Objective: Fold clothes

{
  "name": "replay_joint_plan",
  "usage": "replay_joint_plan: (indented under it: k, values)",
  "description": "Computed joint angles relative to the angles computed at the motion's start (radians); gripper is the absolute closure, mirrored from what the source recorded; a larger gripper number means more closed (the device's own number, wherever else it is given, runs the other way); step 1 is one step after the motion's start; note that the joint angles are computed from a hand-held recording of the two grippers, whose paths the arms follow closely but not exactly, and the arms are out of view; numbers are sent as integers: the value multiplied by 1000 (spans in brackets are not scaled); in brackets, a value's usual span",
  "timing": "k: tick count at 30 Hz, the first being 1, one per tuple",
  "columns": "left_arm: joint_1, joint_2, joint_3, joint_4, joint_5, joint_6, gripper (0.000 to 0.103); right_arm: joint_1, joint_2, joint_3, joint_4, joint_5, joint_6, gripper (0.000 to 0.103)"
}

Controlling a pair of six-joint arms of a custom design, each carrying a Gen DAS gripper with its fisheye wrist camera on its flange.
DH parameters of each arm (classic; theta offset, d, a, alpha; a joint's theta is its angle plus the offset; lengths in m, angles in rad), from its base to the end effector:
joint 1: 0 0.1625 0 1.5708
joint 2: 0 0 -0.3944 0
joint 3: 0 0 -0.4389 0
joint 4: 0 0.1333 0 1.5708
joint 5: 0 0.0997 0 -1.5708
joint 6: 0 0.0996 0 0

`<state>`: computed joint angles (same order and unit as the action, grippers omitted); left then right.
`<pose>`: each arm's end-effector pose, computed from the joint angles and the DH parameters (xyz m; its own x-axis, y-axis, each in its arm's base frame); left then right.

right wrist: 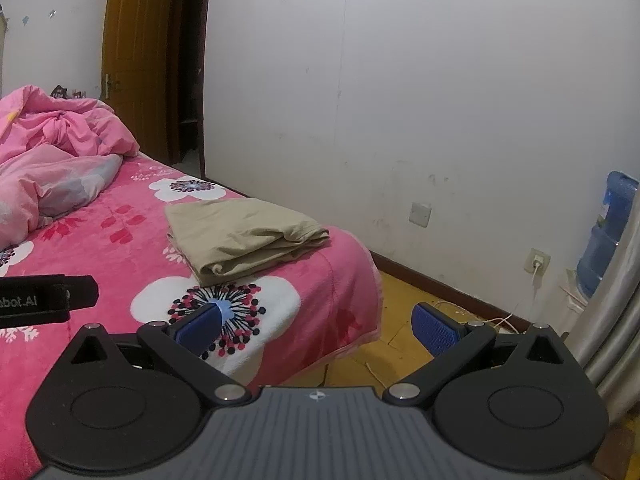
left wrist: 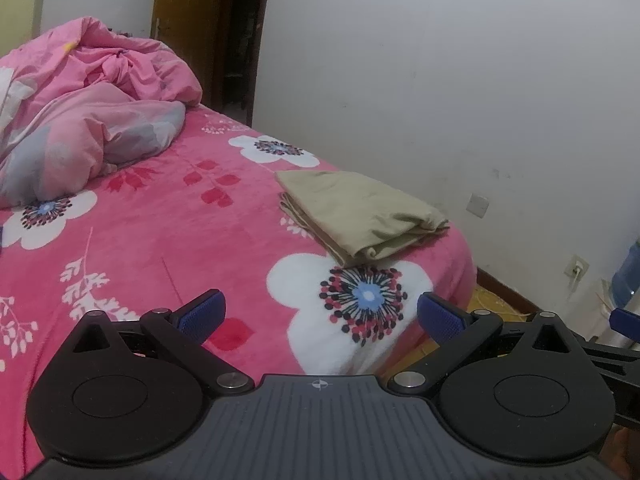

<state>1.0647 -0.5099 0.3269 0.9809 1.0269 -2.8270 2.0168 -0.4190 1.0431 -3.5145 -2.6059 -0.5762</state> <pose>-0.2087 -0.7578 0.3042 -0.7709 0.2877 -0.5683 0.6158 0.5648 -0.5493 0.3840 -0.6926 0.1504 -0.6290 0.3233 0.7070 -0.5366 0.4775 -0.6958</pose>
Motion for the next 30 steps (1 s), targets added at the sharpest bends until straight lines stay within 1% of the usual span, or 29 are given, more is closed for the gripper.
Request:
replay_joint_plan:
  k: [10, 15, 30]
  values:
    - [-4, 7, 16, 3, -3, 8, 0, -4, 1, 4, -7, -31, 8, 0]
    - [-5, 11, 25, 7, -11, 7, 0, -11, -4, 19, 3, -48, 28, 0]
    - [-9, 43, -7, 24, -31, 7, 0, -22, -20, 44, 1, -48, 40, 0]
